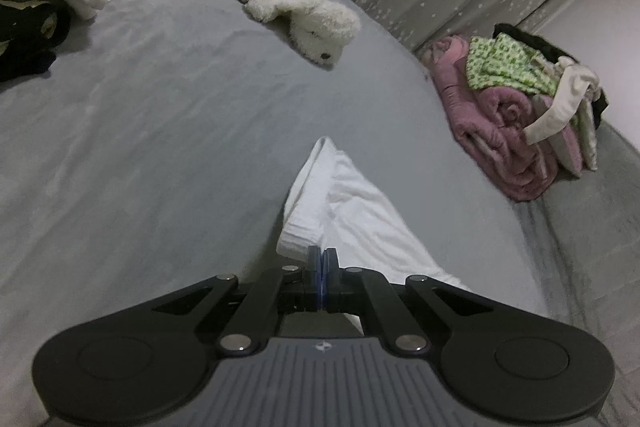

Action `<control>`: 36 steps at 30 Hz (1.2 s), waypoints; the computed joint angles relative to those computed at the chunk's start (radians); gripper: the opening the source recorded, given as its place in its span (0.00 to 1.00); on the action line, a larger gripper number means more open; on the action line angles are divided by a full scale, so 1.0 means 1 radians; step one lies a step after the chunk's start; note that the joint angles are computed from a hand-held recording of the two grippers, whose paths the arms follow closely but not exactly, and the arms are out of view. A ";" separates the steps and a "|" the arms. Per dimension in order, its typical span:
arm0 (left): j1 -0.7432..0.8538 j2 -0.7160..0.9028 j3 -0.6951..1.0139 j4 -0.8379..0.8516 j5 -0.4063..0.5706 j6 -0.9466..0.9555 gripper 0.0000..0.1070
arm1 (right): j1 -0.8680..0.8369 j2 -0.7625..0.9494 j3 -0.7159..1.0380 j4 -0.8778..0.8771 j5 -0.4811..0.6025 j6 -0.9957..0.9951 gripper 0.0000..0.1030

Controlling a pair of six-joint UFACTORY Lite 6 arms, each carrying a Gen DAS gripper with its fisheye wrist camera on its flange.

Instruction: Fold clothes

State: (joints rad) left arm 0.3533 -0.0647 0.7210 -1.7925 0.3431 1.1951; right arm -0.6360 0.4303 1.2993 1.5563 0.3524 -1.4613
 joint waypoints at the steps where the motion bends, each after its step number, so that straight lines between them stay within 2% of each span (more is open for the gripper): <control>1: -0.002 -0.004 -0.008 0.002 -0.008 -0.002 0.00 | -0.005 0.010 0.012 -0.054 0.003 0.049 0.06; 7: -0.021 -0.021 -0.036 0.048 -0.052 -0.031 0.00 | 0.009 0.060 0.055 -0.375 -0.017 0.311 0.06; 15: -0.011 -0.053 -0.097 0.117 -0.072 -0.078 0.00 | 0.013 0.033 0.004 -0.488 -0.016 0.339 0.06; 23: -0.004 -0.083 -0.132 0.171 -0.078 -0.095 0.00 | -0.040 0.066 0.032 -0.622 0.069 0.405 0.06; 28: -0.019 -0.038 -0.120 0.262 -0.110 -0.168 0.00 | -0.025 0.070 0.020 -0.719 0.052 0.445 0.06; 36: -0.093 0.010 -0.097 0.430 -0.203 -0.312 0.00 | 0.003 0.019 -0.037 -0.733 -0.012 0.407 0.06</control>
State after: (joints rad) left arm 0.2607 -0.0551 0.6242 -1.3630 0.1406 0.8828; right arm -0.6325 0.4493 1.2627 0.8234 0.3401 -1.0540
